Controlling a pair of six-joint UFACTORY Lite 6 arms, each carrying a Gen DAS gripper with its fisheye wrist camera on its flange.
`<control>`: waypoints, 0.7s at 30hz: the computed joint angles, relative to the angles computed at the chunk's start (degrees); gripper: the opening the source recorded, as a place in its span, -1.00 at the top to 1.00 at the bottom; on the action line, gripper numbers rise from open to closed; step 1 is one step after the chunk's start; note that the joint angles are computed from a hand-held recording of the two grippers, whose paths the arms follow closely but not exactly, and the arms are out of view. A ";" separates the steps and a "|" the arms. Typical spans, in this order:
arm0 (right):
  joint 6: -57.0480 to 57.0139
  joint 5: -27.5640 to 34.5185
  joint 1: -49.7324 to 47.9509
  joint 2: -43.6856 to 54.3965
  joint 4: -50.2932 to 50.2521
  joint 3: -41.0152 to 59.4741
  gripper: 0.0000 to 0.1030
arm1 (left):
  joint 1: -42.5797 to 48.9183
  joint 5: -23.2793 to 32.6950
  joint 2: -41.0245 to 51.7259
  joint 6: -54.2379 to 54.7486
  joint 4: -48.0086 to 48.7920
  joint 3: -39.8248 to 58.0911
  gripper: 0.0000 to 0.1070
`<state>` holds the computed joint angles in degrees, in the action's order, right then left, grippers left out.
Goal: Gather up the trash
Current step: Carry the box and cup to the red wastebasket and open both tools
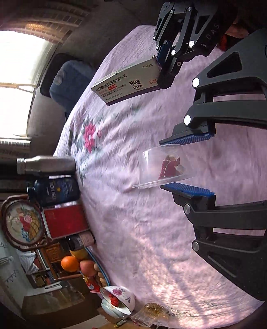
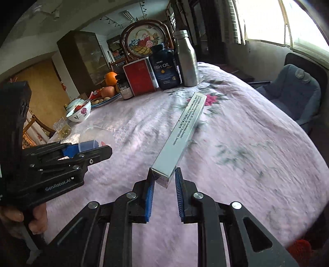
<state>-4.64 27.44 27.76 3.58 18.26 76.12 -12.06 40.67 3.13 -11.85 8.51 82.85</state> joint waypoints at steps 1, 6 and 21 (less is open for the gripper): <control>-2.72 -0.56 -1.82 -4.03 1.96 -4.26 0.61 | -2.17 0.09 0.16 -1.22 0.66 0.22 0.32; -19.95 8.16 -18.73 -24.39 12.86 -19.79 0.61 | -15.06 0.17 2.45 -6.84 3.71 2.38 0.33; -65.13 28.18 -89.54 -32.18 18.31 -42.94 0.61 | -45.39 10.17 44.03 1.85 -7.77 47.99 0.33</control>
